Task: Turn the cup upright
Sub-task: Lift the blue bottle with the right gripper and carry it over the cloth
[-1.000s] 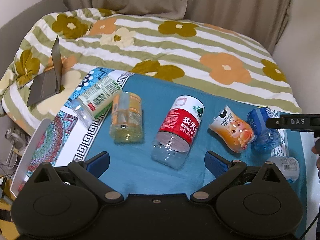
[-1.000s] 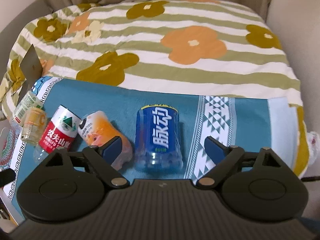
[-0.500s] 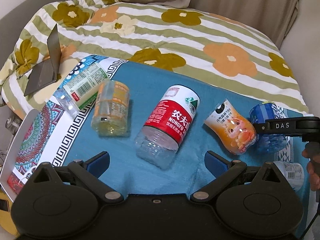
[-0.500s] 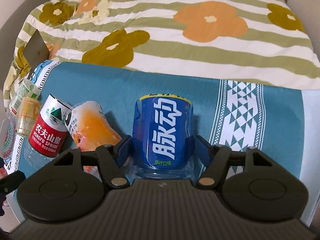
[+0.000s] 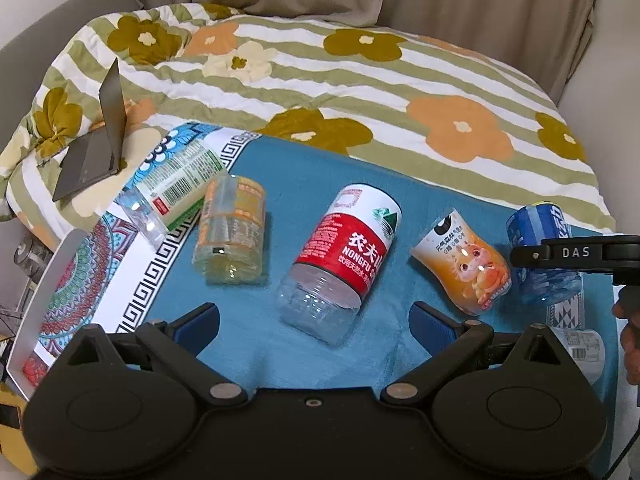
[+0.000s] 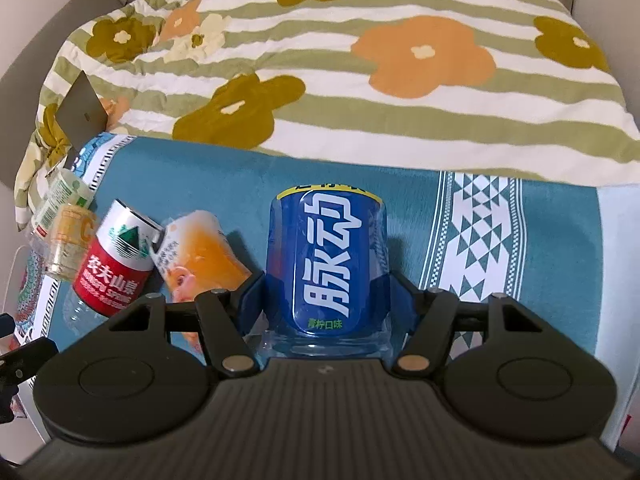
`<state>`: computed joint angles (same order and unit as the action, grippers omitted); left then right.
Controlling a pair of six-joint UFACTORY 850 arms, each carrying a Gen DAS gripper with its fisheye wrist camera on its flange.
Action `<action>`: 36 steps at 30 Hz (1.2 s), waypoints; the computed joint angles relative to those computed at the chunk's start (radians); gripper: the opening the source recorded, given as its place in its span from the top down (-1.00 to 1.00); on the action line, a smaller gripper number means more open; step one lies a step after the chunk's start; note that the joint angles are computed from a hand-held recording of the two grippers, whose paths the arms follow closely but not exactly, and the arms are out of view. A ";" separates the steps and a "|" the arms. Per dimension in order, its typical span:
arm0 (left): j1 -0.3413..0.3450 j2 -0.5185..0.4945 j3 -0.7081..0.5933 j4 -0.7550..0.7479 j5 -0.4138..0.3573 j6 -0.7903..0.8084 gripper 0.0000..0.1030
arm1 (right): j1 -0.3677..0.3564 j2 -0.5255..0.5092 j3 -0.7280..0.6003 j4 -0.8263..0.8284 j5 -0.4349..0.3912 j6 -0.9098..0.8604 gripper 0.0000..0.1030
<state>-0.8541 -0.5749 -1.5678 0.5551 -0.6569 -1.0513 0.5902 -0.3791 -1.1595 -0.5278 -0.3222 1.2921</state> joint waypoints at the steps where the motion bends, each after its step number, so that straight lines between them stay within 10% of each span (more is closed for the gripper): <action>1: 0.001 0.008 0.009 0.007 0.007 -0.003 -0.99 | 0.005 0.005 -0.002 -0.025 -0.007 0.028 -0.55; 22: 0.099 0.292 0.355 -0.053 0.306 0.255 -0.99 | 0.297 0.031 -0.096 -0.301 -0.335 0.615 -0.55; 36: 0.176 0.373 0.525 -0.297 0.388 0.638 -0.99 | 0.404 -0.178 -0.235 -0.197 -0.348 0.716 -0.55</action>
